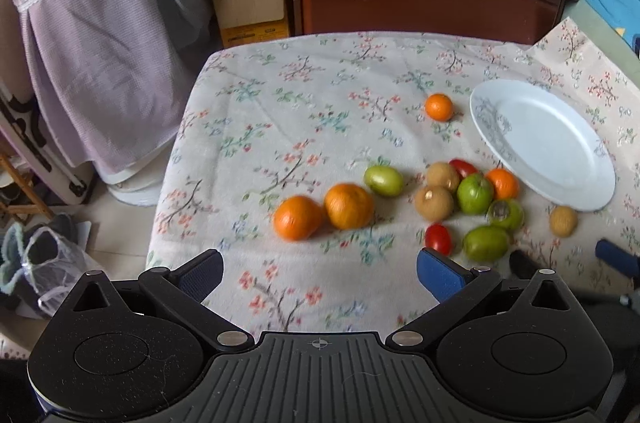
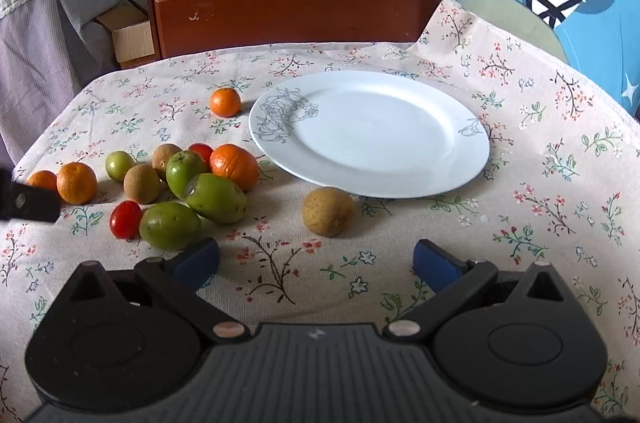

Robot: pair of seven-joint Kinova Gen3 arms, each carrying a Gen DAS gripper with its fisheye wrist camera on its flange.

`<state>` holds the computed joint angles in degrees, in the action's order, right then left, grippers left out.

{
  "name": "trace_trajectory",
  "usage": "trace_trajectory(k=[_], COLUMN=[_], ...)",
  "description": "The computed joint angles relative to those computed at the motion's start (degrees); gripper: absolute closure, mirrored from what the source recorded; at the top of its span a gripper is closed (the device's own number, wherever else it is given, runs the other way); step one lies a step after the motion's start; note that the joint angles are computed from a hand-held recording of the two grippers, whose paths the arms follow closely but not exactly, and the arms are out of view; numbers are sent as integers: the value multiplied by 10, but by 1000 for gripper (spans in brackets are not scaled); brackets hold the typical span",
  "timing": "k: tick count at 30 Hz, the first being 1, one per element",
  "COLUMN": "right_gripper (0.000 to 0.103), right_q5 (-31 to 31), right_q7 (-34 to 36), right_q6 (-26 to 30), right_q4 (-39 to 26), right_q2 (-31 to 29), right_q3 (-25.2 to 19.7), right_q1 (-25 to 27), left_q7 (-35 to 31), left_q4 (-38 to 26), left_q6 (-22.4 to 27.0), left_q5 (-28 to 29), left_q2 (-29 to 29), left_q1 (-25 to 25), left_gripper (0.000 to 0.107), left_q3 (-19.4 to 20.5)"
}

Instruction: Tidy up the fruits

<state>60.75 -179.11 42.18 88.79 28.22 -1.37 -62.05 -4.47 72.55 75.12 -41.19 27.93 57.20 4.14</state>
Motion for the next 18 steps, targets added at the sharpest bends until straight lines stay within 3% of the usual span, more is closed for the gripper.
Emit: trace_trajectory(k=[5, 9, 11, 15, 18], right_gripper=[1, 1, 1, 1, 1], right_q5=[-27, -61, -86, -81, -101], right_q7=[41, 134, 156, 107, 88], right_q6=[-13, 25, 39, 4, 29], right_q4=[3, -12, -21, 21, 19], right_q2=[-7, -21, -28, -72, -85], right_q3=[23, -66, -76, -17, -28], right_q1=[-13, 56, 68, 27, 38], left_q7=[12, 14, 12, 0, -17], left_q4=[7, 9, 6, 3, 5], left_q6=[6, 5, 3, -15, -37], left_q5=[0, -2, -1, 2, 5], left_q2=[-8, -14, -14, -16, -18], left_q1=[12, 23, 28, 38, 45], left_gripper=[4, 4, 4, 4, 4], left_q3=[6, 15, 19, 28, 34])
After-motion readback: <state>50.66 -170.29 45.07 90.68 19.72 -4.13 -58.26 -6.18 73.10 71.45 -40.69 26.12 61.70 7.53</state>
